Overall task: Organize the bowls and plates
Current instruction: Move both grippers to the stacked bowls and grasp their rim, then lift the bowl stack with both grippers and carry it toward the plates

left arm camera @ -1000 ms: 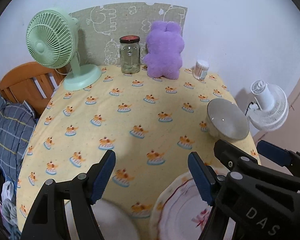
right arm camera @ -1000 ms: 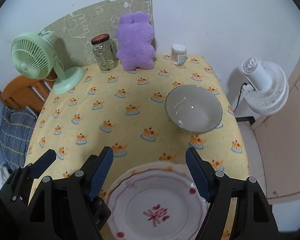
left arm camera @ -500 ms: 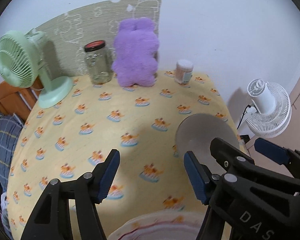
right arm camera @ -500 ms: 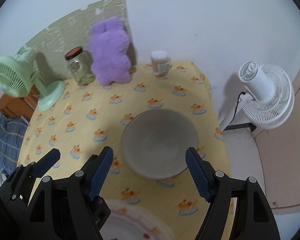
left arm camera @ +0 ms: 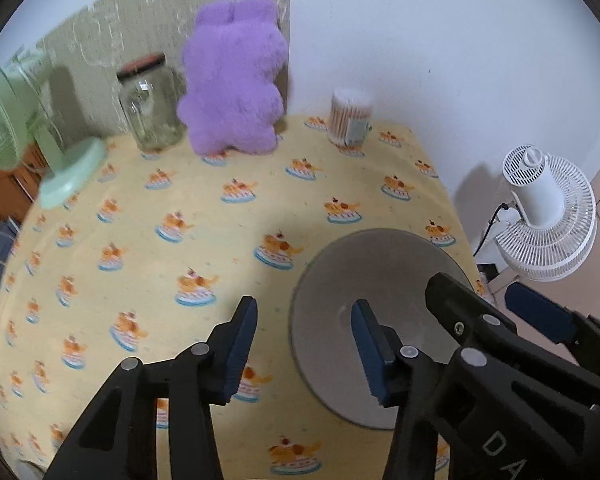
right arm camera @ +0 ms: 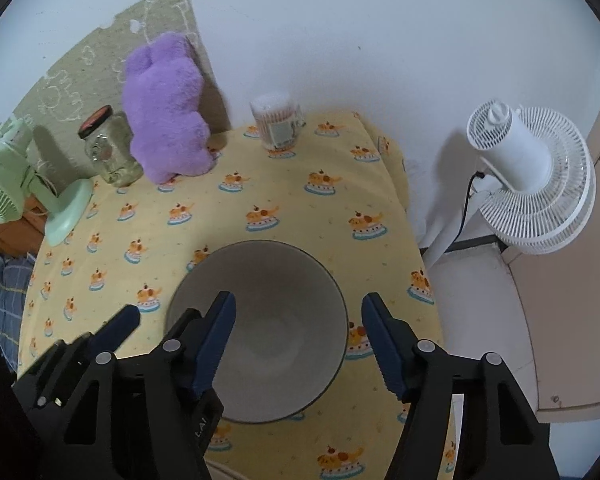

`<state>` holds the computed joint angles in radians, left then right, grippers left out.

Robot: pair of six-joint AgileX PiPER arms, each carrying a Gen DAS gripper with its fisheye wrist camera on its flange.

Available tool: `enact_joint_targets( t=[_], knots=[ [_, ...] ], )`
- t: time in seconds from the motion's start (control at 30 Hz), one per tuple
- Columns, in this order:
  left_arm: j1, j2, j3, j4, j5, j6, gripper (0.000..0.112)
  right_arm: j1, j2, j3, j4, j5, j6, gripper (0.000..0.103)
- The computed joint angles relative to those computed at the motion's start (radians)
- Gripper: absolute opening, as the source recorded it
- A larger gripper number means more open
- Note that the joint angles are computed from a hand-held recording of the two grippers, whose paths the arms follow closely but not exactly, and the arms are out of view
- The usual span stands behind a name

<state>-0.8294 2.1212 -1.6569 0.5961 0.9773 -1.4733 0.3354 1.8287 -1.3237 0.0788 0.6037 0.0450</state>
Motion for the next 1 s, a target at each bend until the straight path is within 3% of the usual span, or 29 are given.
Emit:
enact_joint_targets(
  t=[0.17,0.37,0.6,1.0],
  knots=[
    [0.016,0.061,-0.057,-0.031,0.01,0.033,0.035,-0.02,0.054,-0.02,0.022,-0.002,-0.028,0.046],
    [0.024,0.101,-0.1,-0.036,0.022,0.064,0.029,-0.029,0.09,-0.031,0.033,-0.019,-0.044,0.034],
    [0.032,0.116,-0.115,-0.037,0.026,0.087,0.027,-0.029,0.117,-0.049,0.017,-0.022,-0.027,0.032],
    [0.025,0.074,-0.098,-0.083,0.041,0.099,0.027,-0.033,0.097,-0.061,0.039,0.045,0.004,0.032]
  ],
)
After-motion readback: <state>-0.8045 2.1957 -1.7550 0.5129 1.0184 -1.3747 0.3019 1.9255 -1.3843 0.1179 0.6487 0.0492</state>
